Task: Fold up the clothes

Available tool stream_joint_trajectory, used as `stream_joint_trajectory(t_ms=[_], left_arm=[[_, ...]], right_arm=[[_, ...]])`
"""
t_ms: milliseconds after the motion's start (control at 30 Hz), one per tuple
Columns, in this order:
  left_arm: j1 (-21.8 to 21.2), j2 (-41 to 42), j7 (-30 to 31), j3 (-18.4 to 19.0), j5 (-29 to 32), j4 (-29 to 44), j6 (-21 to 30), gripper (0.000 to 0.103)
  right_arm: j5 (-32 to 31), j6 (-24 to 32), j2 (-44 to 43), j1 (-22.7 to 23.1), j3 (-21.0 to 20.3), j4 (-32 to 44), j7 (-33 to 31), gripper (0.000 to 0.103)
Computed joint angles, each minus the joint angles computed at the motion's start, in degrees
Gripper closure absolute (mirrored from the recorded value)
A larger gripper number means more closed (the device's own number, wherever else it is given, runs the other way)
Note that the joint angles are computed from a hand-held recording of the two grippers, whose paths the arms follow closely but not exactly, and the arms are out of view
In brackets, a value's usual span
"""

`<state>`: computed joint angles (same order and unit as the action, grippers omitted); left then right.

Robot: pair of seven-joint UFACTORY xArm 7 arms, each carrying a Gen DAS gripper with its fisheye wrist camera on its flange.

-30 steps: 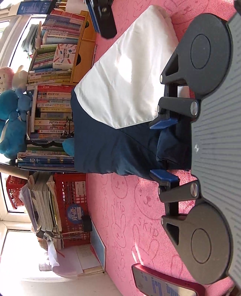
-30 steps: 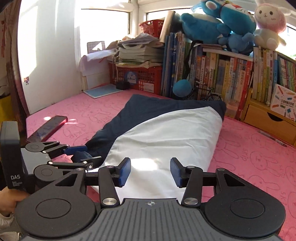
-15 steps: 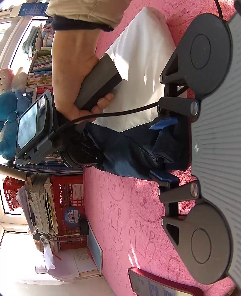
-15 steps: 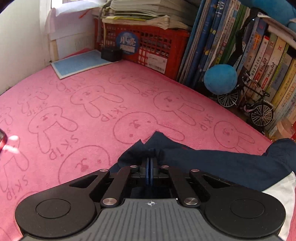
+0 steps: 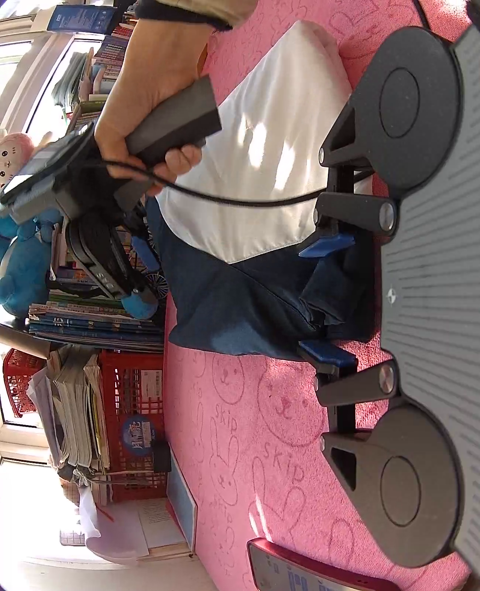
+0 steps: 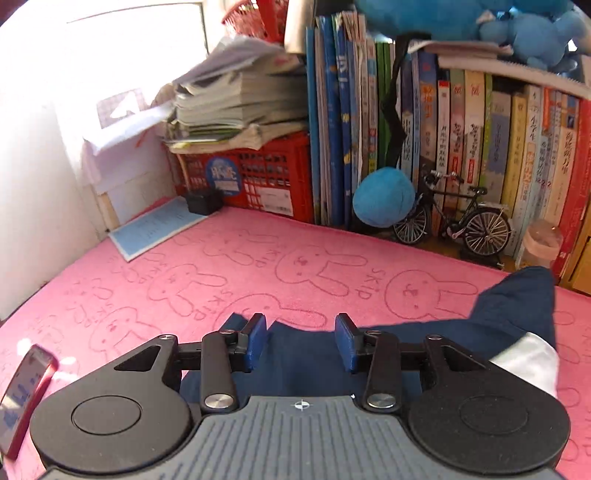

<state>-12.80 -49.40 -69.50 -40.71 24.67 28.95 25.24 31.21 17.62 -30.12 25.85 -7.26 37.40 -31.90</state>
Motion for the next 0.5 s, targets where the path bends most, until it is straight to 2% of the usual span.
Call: stream_joint_trajectory(t_ms=[67, 133, 167, 233, 300, 333, 367, 400, 500], left_arm=[[0.0, 0.0, -0.1, 0.1, 0.0, -0.1, -0.2, 0.054], [0.0, 0.1, 0.0, 0.0, 0.1, 0.0, -0.2, 0.054], [0.0, 0.2, 0.1, 0.0, 0.1, 0.0, -0.1, 0.054], [0.0, 0.3, 0.2, -0.1, 0.3, 0.1, 0.0, 0.054], [0.0, 0.4, 0.4, -0.1, 0.4, 0.3, 0.2, 0.054], [0.0, 0.5, 0.5, -0.2, 0.5, 0.3, 0.2, 0.054], [0.0, 0.6, 0.5, -0.2, 0.5, 0.4, 0.3, 0.054], [0.0, 0.7, 0.6, -0.2, 0.6, 0.5, 0.4, 0.054], [0.0, 0.8, 0.7, -0.1, 0.7, 0.5, 0.3, 0.054]], right_arm=[[-2.0, 5.1, -9.3, -2.6, -0.9, -5.3, -0.8, 0.061], [-6.8, 9.3, -16.2, -8.3, 0.8, -9.8, 1.1, 0.069], [-8.9, 8.9, -16.9, -10.6, 1.8, -10.7, 2.2, 0.073], [-12.6, 6.0, -15.0, -15.0, 4.0, -10.8, 5.6, 0.091], [-13.6, 4.6, -8.0, -17.2, 3.5, -7.0, 10.1, 0.092], [-13.0, 4.3, -4.1, -16.8, 2.2, -4.5, 11.5, 0.098], [-12.3, 3.5, -0.5, -16.2, 1.3, -2.2, 12.2, 0.099], [-12.8, 1.8, 2.6, -16.6, 1.8, -0.4, 13.2, 0.102], [-21.1, -1.7, 11.7, -23.0, 8.0, 5.1, 20.8, 0.102]])
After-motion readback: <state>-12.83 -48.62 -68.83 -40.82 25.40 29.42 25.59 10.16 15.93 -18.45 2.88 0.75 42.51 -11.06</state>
